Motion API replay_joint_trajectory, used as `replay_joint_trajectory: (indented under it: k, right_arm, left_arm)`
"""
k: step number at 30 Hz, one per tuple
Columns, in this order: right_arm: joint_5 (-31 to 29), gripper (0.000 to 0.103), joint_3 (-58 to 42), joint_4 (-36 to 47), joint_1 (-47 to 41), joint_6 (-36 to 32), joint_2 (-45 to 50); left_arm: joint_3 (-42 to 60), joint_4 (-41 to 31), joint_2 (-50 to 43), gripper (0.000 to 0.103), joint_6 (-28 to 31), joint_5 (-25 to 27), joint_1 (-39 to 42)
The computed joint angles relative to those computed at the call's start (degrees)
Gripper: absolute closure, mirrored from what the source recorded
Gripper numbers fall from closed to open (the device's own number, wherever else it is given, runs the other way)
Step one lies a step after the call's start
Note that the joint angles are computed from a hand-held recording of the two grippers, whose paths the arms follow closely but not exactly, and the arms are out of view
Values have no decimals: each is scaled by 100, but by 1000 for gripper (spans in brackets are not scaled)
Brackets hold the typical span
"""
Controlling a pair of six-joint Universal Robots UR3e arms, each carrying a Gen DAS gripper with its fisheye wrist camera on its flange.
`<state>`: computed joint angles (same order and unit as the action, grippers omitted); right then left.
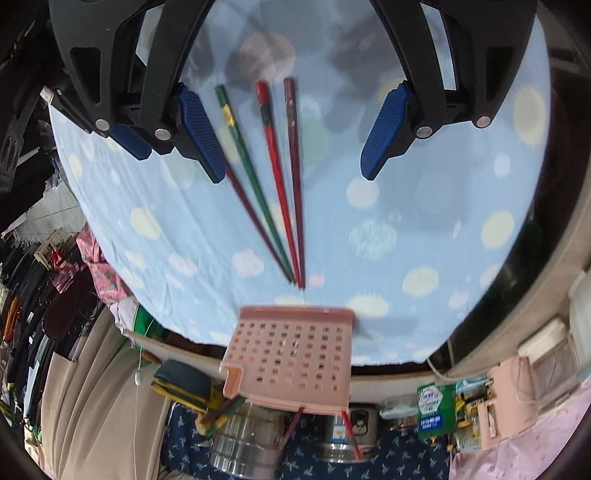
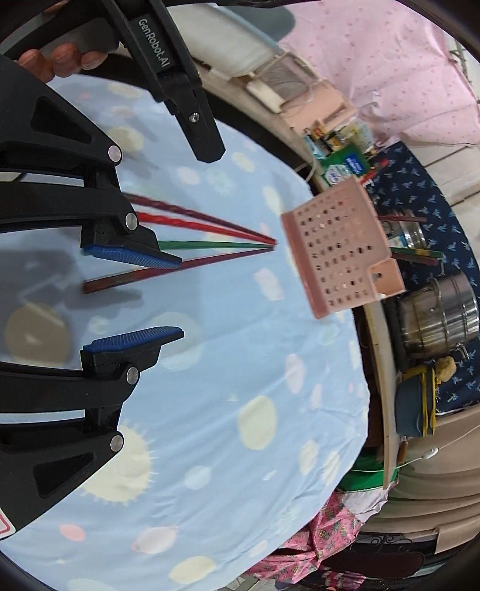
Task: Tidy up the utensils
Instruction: 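Move both open tools back toward the remaining chopsticks, then grasp a dark red chopstick with the left tool while the right tool grasps another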
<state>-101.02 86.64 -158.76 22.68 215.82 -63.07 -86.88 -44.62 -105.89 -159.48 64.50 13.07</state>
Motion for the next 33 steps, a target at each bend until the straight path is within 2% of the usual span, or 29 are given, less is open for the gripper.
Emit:
replay_joint_trajectory:
  k: [10,33]
  right_arm:
    - [-149,71,75,145,367,-67,181]
    - [-394,70,-209,258,478,-178,514]
  left_arm:
    - [-1156,516,328,32,301,175,157]
    - [-1484,1576,-33,43,291,833,-143]
